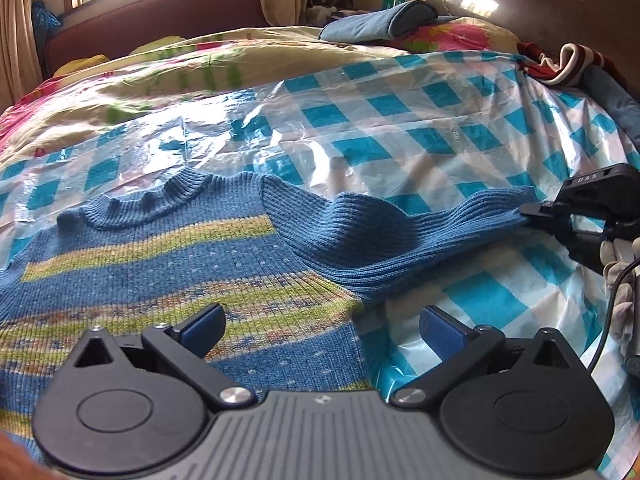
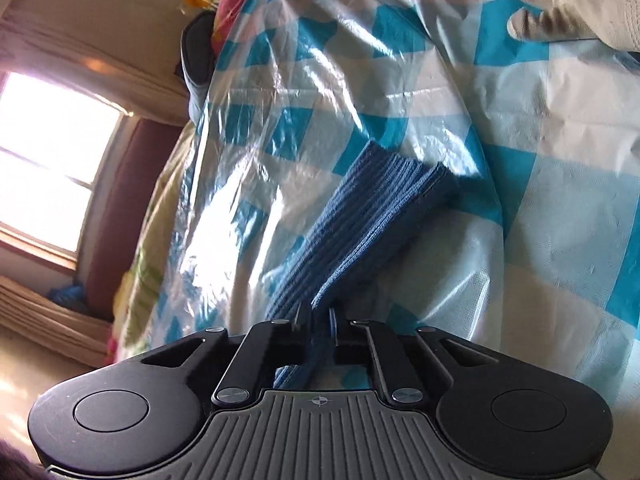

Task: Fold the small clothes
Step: 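Lift the sleeve and lay it across the sweater body, then open the right tool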

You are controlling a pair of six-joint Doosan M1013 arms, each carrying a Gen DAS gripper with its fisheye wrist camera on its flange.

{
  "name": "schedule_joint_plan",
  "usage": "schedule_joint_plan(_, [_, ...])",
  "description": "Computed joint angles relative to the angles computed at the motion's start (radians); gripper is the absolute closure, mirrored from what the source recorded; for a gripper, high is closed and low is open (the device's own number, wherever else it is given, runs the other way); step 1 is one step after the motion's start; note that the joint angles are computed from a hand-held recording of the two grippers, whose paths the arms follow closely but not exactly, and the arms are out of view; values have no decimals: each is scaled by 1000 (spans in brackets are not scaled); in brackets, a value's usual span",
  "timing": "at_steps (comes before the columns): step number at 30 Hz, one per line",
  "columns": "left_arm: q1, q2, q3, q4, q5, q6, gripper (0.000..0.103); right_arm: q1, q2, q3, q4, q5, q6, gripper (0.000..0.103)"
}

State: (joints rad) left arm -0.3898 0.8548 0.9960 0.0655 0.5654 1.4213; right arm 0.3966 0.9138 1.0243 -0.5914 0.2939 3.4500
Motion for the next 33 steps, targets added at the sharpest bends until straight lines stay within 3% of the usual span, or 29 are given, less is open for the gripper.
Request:
schedule_joint_plan(6, [-3, -1, -2, -19, -24, 9, 0, 3, -48, 69, -445, -18, 431, 99])
schedule_joint_plan(9, [-6, 7, -15, -21, -11, 3, 0, 8, -64, 85, -559, -4, 515, 102])
schedule_joint_plan(12, [-13, 17, -34, -14, 12, 6, 0, -1, -57, 49, -507, -20, 432, 102])
schedule_joint_plan(16, [-21, 11, -24, 3, 3, 19, 0, -14, -58, 36, -326, -73, 216, 96])
schedule_joint_plan(19, [-25, 15, -30, 9, 2, 26, 0, -11, -73, 70, -173, -43, 37, 96])
schedule_joint_plan(21, [-25, 19, -36, -8, 9, 42, 0, -13, -83, 106, -136, -20, 33, 94])
schedule_joint_plan(23, [-27, 23, -41, -19, 19, 60, 0, -23, -86, 132, -49, -25, 20, 88])
schedule_joint_plan(26, [-30, 25, -44, -25, 24, 77, 0, -39, -77, 136, 118, -53, -71, 68])
schedule_joint_plan(28, [-30, 27, -49, -27, 29, 73, 0, -41, -59, 103, 178, -29, -131, 51])
schedule_joint_plan(33, [-27, 25, -49, -20, 34, 58, 0, -41, -2, 2, 181, 45, -163, 46])
